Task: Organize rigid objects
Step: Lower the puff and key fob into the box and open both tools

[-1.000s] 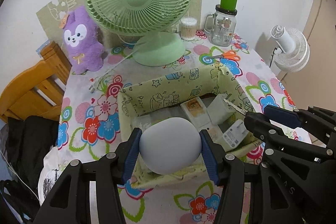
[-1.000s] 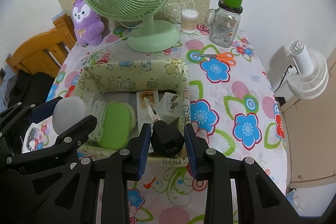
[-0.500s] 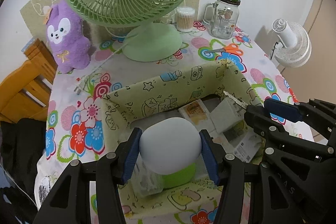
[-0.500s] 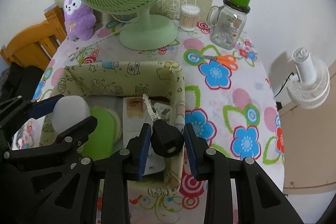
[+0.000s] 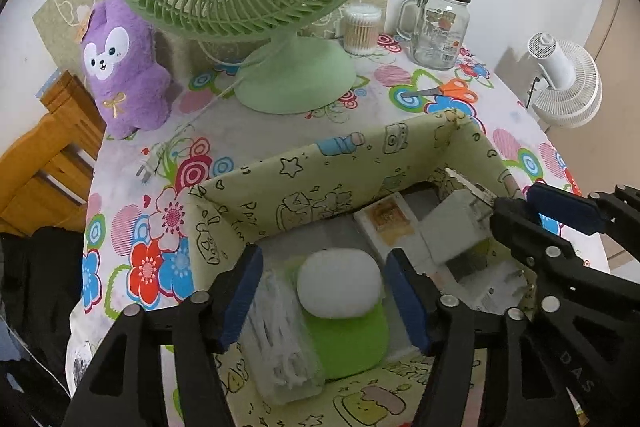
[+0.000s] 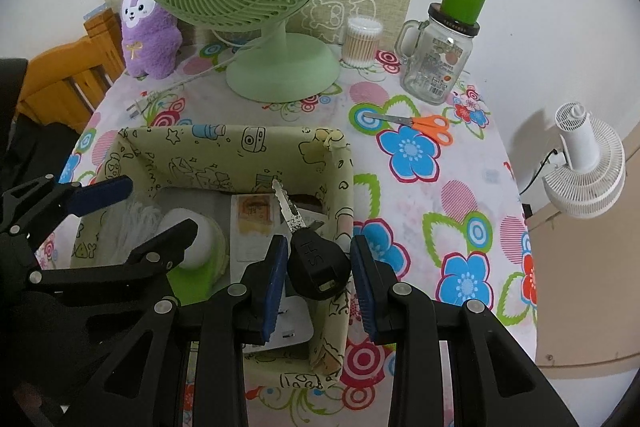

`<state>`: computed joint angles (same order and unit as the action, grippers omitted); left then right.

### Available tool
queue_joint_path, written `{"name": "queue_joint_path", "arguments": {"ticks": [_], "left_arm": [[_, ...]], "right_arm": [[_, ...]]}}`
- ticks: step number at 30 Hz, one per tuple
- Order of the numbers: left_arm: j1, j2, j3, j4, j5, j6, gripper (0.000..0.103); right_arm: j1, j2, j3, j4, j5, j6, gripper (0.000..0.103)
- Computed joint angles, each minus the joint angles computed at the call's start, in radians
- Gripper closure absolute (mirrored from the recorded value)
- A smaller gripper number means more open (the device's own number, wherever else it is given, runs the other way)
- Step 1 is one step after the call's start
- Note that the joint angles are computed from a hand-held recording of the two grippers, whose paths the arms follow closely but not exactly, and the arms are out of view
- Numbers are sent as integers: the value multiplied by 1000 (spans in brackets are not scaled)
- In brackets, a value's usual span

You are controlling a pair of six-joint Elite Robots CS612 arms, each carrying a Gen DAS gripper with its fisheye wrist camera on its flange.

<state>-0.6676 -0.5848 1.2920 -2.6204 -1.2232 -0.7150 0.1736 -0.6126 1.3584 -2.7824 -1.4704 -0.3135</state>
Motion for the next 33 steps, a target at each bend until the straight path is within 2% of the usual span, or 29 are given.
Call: {"name": "queue_joint_path", "arguments": {"ticks": [6,14,17,20,33], "left_arm": [[3,-9,8,12,-11,-8,28],[-11,-42,45,56,77,4,20],[-13,-55,59,92,97,-24,15],[-16,-68,76,112,112,-54,15],[-18,-94,129,110,75,-92,15]], "right_arm": [[2,-2,1,4,-6,2,68],[3,-20,19,37,40,2,68],[4,-26,25,54,65,7,68],[8,-31,32,66,81,12,68],[18,-47,67,66,90,25,67]]}}
